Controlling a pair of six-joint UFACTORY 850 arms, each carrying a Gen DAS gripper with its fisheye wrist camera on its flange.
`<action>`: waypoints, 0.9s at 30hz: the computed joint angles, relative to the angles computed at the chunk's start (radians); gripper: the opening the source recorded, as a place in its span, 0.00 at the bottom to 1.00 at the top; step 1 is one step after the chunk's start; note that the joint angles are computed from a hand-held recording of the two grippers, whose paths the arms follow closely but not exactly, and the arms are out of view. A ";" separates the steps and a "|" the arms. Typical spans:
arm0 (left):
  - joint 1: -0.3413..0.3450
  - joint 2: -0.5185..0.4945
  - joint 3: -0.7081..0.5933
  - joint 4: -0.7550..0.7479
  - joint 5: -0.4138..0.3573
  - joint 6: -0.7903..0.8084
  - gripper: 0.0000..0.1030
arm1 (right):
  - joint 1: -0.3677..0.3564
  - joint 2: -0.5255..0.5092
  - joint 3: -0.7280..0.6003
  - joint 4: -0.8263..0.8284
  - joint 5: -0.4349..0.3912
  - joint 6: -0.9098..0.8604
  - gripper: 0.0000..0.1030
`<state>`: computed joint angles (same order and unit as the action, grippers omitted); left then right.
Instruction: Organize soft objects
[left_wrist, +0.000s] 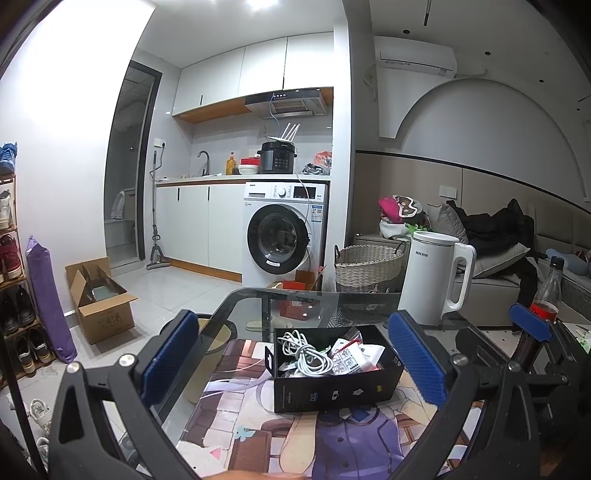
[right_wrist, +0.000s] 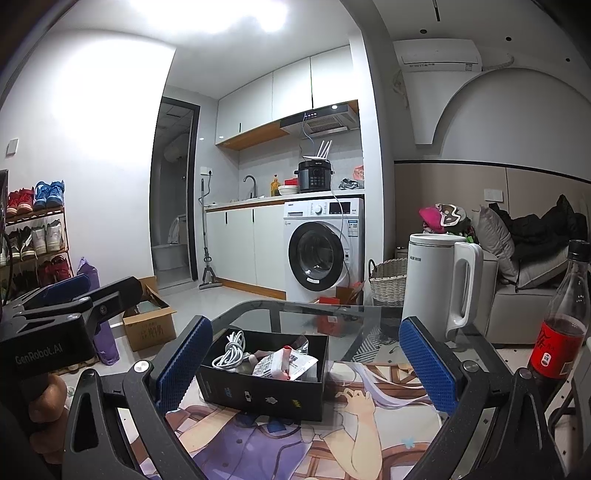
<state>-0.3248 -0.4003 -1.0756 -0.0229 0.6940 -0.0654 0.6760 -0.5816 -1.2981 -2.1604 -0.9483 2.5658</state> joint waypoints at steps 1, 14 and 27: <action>0.000 0.001 0.000 -0.001 -0.001 0.001 1.00 | 0.001 -0.001 -0.002 0.003 0.001 -0.002 1.00; -0.002 0.002 0.002 -0.013 0.002 0.015 1.00 | 0.001 -0.001 -0.001 0.001 -0.002 -0.001 1.00; 0.008 0.011 0.003 -0.001 -0.001 0.003 1.00 | 0.004 -0.004 -0.005 0.004 -0.001 -0.003 1.00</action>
